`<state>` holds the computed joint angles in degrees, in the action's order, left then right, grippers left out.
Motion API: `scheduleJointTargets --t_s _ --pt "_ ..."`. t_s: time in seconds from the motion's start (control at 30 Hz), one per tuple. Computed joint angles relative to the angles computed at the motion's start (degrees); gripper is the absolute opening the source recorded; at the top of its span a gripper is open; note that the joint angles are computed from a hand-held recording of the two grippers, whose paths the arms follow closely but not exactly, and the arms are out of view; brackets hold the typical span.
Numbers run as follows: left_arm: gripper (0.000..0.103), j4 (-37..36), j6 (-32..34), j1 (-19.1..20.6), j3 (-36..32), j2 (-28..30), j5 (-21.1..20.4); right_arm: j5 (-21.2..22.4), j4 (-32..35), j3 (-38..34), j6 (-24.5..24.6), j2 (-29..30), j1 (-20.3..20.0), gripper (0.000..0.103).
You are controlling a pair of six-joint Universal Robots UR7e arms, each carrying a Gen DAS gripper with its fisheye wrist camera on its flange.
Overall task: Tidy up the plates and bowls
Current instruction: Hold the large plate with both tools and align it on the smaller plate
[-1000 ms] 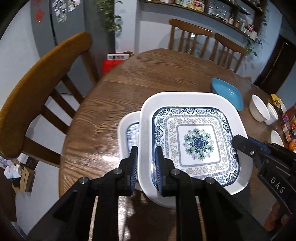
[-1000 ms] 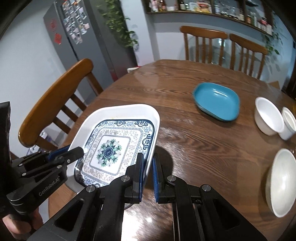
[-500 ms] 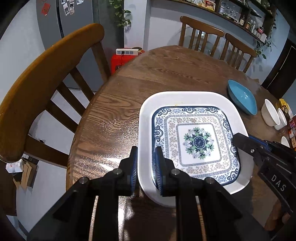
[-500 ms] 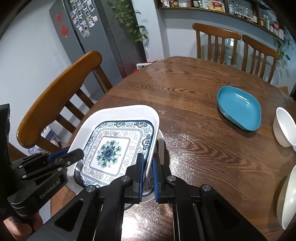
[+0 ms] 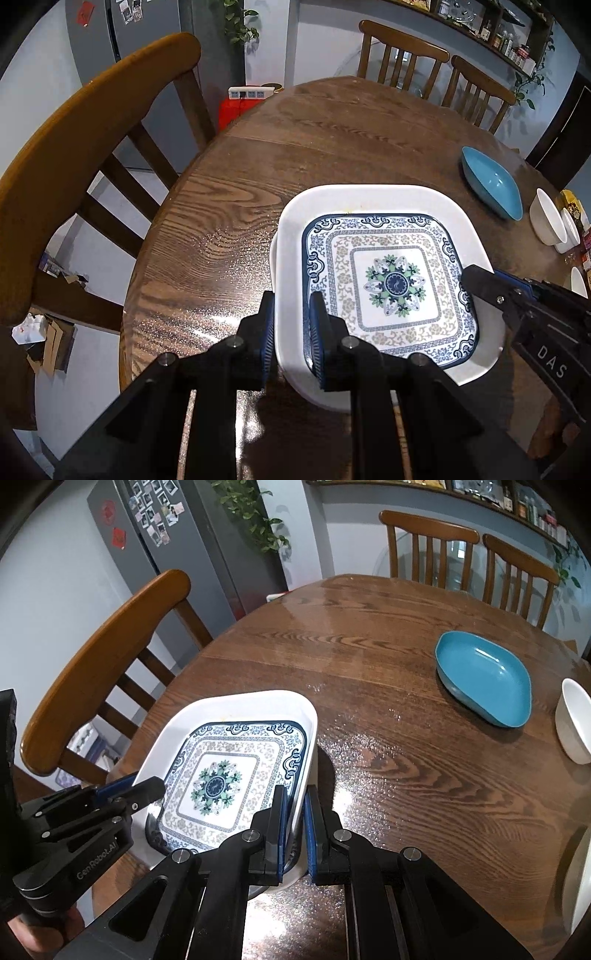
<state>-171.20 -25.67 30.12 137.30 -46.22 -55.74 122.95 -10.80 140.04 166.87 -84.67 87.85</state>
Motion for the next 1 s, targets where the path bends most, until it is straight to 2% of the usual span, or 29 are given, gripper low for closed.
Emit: scheduleJointTargets --t_s 1.0 --pt "0.016 2.5 -1.0 -0.3 -0.3 1.1 0.5 -0.2 0.1 -1.5 -0.4 3.7 -2.6 0.011"
